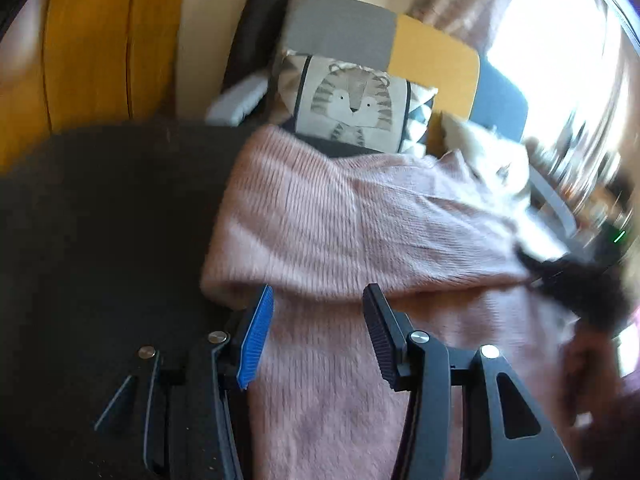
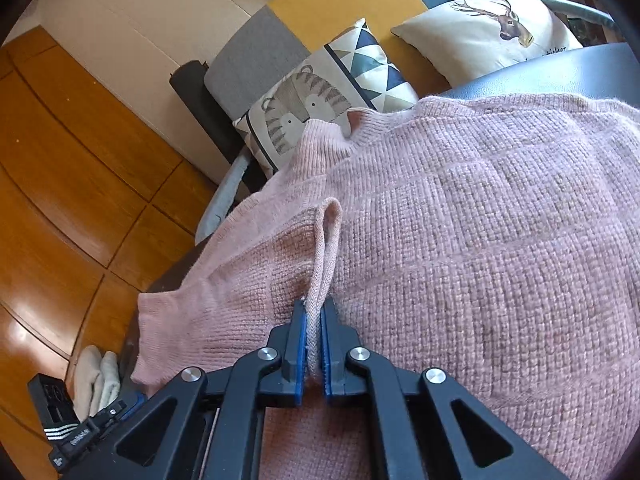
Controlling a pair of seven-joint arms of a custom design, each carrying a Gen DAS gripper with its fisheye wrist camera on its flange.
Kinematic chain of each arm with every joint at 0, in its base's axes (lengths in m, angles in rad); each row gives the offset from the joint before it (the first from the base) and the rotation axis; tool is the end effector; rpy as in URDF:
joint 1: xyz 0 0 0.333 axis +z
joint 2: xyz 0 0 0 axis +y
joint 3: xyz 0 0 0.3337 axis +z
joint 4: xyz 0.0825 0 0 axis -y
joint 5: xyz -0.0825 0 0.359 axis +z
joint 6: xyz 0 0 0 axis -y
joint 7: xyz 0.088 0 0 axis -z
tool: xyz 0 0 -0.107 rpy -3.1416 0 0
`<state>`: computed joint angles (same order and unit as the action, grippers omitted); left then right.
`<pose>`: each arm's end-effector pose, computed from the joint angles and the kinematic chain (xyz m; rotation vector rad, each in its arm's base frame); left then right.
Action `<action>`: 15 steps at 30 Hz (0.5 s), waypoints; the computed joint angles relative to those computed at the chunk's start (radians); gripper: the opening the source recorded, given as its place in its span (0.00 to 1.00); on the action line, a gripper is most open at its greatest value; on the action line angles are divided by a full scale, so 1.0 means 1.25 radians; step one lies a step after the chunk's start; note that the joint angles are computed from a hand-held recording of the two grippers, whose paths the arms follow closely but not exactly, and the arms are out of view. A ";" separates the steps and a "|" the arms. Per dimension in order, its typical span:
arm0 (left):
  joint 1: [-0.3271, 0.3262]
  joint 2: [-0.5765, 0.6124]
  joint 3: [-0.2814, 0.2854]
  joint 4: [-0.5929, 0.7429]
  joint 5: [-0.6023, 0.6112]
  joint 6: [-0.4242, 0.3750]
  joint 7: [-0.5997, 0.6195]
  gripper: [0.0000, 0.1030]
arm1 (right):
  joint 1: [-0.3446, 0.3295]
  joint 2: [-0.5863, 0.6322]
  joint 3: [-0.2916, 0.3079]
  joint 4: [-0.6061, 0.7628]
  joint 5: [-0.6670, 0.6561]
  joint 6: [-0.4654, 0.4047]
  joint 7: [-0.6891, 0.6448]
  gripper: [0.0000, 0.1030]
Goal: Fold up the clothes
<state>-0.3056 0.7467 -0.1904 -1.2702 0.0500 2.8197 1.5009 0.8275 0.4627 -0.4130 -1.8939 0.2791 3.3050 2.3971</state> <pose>0.7118 -0.3283 0.4369 -1.4887 2.1543 -1.0355 0.6048 0.2825 0.4319 -1.0283 1.8936 -0.2519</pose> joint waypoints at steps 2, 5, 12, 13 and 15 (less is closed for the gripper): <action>-0.082 0.033 0.105 0.061 0.083 -0.004 -0.053 0.48 | -0.013 0.001 0.017 -0.003 0.004 0.021 -0.001 0.03; -0.126 0.082 0.162 0.143 0.167 -0.060 -0.096 0.49 | -0.012 -0.002 0.027 -0.012 0.029 0.043 -0.019 0.03; -0.025 0.004 0.027 -0.016 0.140 0.042 0.011 0.48 | -0.010 0.001 0.044 -0.035 0.129 0.128 -0.059 0.03; -0.039 -0.001 0.045 -0.023 0.154 0.024 0.025 0.48 | -0.011 0.003 0.047 -0.038 0.146 0.144 -0.063 0.03; -0.050 0.008 0.053 -0.006 0.163 -0.020 0.055 0.48 | -0.012 0.004 0.054 -0.043 0.179 0.171 -0.074 0.03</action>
<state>-0.3678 0.7561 -0.1241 -1.2771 0.2542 2.7950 1.5697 0.8123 0.4676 -0.3451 -1.9475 0.5031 3.5192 2.3052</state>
